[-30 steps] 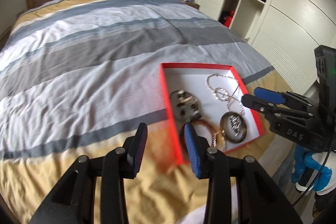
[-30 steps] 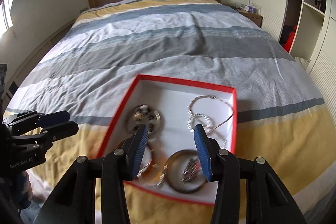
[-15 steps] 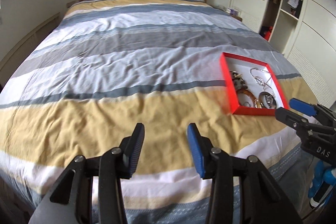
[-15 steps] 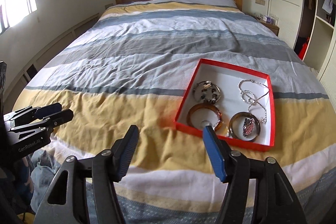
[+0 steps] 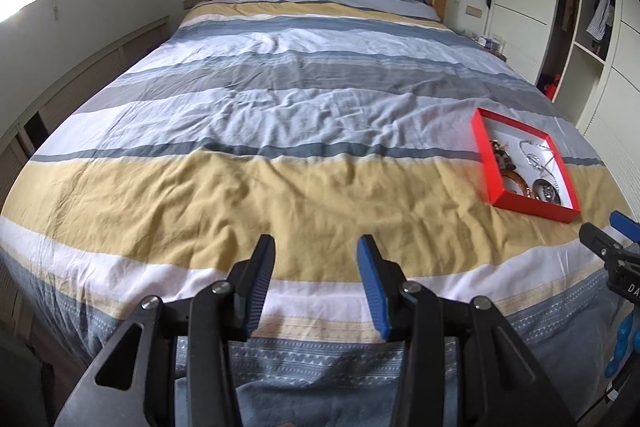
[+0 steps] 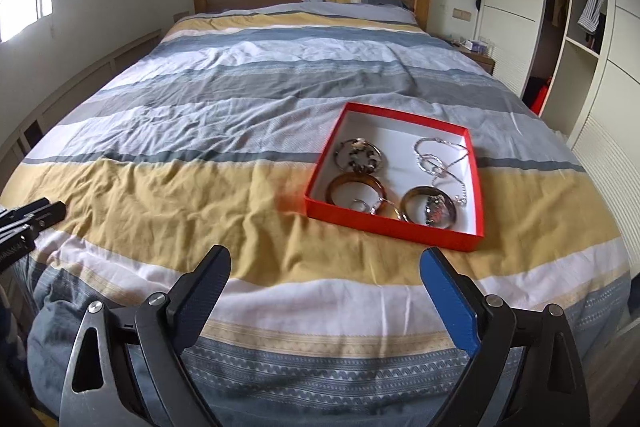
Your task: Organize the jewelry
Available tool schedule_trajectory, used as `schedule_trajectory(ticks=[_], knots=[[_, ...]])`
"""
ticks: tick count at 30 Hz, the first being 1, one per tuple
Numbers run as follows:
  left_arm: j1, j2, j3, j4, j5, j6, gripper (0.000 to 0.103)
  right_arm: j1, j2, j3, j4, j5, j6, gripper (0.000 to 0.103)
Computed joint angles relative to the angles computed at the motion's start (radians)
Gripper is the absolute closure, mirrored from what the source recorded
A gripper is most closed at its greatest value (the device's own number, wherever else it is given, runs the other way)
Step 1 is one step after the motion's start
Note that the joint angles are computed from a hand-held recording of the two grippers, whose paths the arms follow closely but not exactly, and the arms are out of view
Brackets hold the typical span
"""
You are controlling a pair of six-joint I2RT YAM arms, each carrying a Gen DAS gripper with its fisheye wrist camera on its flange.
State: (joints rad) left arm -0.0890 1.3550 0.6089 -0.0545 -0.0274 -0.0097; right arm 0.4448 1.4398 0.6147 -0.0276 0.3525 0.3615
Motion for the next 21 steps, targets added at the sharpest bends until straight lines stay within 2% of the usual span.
schedule_trajectory(ticks=[7, 21], knots=[[-0.016, -0.030, -0.040, 0.012, -0.064, -0.015, 0.062, -0.042, -0.041, -0.049, 0.008, -0.041, 0.001, 0.008], [-0.057, 0.022, -0.037, 0.018, -0.090, -0.045, 0.062, -0.110, -0.007, -0.068, 0.046, -0.108, -0.007, 0.008]])
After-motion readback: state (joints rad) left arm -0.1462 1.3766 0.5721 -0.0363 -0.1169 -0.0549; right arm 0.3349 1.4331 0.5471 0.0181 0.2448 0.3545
